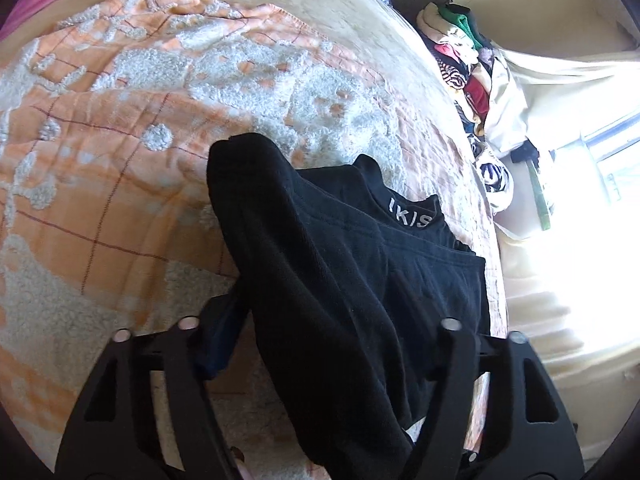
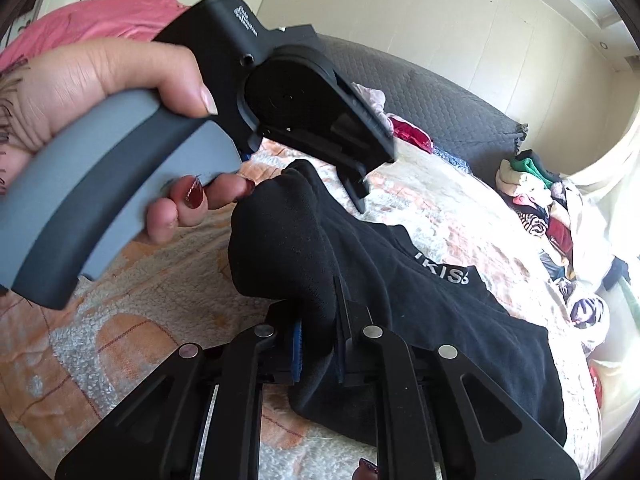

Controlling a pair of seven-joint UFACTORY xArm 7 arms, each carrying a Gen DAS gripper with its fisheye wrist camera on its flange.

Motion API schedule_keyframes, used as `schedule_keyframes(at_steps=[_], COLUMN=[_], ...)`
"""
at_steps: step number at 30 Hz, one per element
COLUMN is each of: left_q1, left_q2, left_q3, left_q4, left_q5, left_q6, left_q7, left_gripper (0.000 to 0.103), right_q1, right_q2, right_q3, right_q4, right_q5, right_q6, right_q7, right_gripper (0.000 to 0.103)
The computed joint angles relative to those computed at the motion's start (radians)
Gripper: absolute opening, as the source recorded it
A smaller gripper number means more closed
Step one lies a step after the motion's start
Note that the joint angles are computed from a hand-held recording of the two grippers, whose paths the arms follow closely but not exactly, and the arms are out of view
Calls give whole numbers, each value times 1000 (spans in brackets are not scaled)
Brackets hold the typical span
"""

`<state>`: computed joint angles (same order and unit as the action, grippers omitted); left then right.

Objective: Fold small clothes
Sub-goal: 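Grasp the sweatshirt side edge with the right gripper, then lift the held side with the right gripper and fold it over the other half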

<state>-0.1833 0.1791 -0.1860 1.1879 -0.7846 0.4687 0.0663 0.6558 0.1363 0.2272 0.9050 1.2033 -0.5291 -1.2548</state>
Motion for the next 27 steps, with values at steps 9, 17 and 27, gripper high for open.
schedule_keyframes(at_steps=[9,17,27], left_q1=[-94,-192,-292], left_q2=[-5,54,194], left_q3=[5,10,0], left_q4=[68,225,434], left_q5=[263,583,724], left_q6=[-78,-32,51], left_q7=[-209,-408,-511], left_gripper=[17,17,17], right_q1=[-66,-181,-323], right_q2=[-124,-256,-384], right_q3=[9,35,29], right_q4=[-117,-238,-370], right_q5=[-111,-182,-255], right_q6=[-29,-28,49], right_q7=[191,338,487], right_gripper=[9,8,8])
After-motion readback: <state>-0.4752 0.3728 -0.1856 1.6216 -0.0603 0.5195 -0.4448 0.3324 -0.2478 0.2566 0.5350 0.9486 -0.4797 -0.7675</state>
